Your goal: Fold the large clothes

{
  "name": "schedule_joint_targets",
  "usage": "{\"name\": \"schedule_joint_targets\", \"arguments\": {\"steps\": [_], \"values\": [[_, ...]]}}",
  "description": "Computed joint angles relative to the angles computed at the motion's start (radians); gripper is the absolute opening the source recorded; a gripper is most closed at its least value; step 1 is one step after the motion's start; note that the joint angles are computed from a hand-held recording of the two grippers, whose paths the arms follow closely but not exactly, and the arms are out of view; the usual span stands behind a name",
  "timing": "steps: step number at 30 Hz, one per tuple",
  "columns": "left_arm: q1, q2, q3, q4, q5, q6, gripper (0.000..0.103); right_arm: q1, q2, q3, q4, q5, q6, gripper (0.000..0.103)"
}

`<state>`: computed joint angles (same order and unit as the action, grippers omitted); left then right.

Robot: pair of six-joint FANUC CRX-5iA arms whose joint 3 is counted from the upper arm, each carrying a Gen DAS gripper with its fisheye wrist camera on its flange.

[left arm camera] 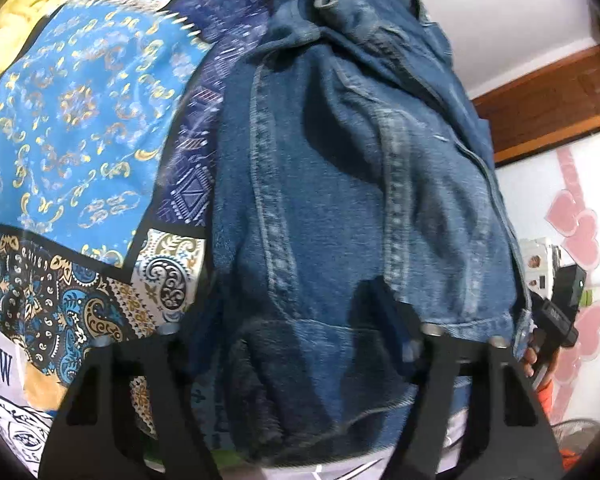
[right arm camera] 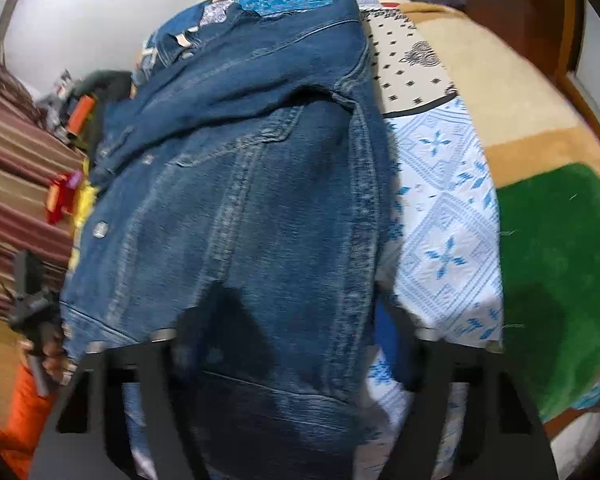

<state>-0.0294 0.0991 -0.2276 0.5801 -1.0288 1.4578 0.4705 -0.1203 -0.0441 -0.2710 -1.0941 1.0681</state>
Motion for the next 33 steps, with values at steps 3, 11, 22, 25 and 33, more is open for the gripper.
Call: {"name": "schedule_joint_targets", "arguments": {"steps": [3,11,22,25,33], "values": [[-0.016,-0.022,0.024,-0.033,0.005,-0.009,0.024,0.001,0.008,0.021,0.001,-0.015,0.001,0.01],[-0.035,-0.064,0.059,0.025,0.076,-0.085,0.014,0.066,-0.008,0.068,0.13,0.051,0.023,0.01],[-0.009,0.038,0.281,0.171,0.216,-0.174,0.013,0.003,0.18,0.327,0.218,0.145,0.078,0.01],[-0.003,0.125,0.412,0.089,0.23,-0.103,0.013,-0.056,0.276,0.443,0.162,0.152,0.069,0.01],[-0.008,0.441,0.801,-0.169,0.131,0.178,0.014,-0.119,0.544,0.683,0.158,0.07,0.032,0.01]]}}
